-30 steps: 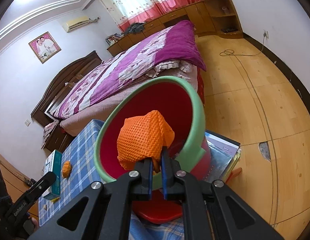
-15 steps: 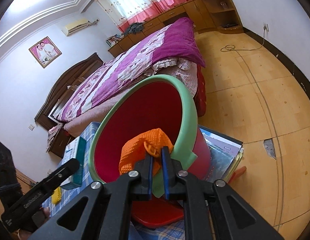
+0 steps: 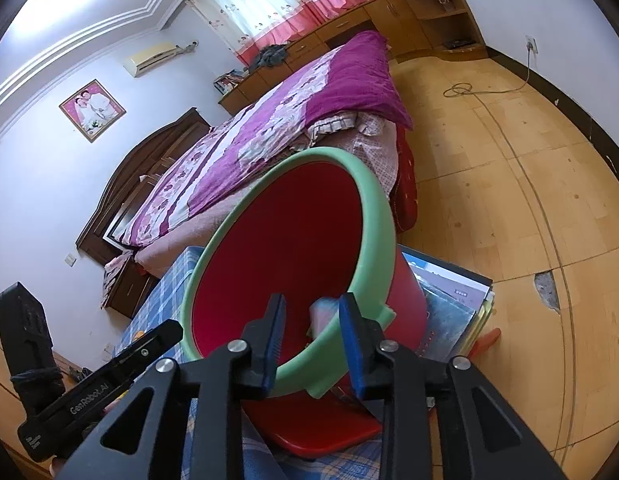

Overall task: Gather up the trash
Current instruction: 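Open both grippers to drop the box and net into the bucket, then move both tools back over the bed toward the yellow foam net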

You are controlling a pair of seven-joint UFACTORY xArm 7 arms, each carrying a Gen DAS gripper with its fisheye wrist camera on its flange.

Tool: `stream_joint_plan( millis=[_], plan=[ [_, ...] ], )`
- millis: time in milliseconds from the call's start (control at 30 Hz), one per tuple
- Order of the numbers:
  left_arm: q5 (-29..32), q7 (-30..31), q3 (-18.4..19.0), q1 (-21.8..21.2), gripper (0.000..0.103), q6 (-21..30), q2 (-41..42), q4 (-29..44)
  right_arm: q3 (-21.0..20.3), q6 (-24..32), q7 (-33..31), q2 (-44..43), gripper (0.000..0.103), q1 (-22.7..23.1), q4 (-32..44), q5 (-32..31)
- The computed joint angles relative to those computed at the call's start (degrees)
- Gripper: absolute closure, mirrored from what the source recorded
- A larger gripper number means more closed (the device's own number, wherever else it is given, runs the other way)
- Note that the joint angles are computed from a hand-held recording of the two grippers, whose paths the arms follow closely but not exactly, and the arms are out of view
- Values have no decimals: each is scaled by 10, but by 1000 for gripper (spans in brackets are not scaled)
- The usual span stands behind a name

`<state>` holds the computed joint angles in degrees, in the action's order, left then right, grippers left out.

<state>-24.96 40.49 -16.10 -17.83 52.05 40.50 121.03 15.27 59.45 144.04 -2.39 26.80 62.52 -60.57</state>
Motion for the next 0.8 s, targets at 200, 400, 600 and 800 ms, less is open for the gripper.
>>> stream_joint_plan(
  millis=[200,400,600,800],
  plan=[
    [-4,-2,3,11,39,-15,-11,-14,2,22,-20,11,60,8,24,-4],
    [-6,-10,10,29,35,-41,-22,-29,-3,15,-37,24,50,15,43,-4],
    [-2,-32,18,46,35,-44,-15,-14,-11,17,-70,47,42,26,76,11],
    [10,-59,29,61,35,-57,6,14,-23,14,-95,73,38,39,109,22]
  ],
)
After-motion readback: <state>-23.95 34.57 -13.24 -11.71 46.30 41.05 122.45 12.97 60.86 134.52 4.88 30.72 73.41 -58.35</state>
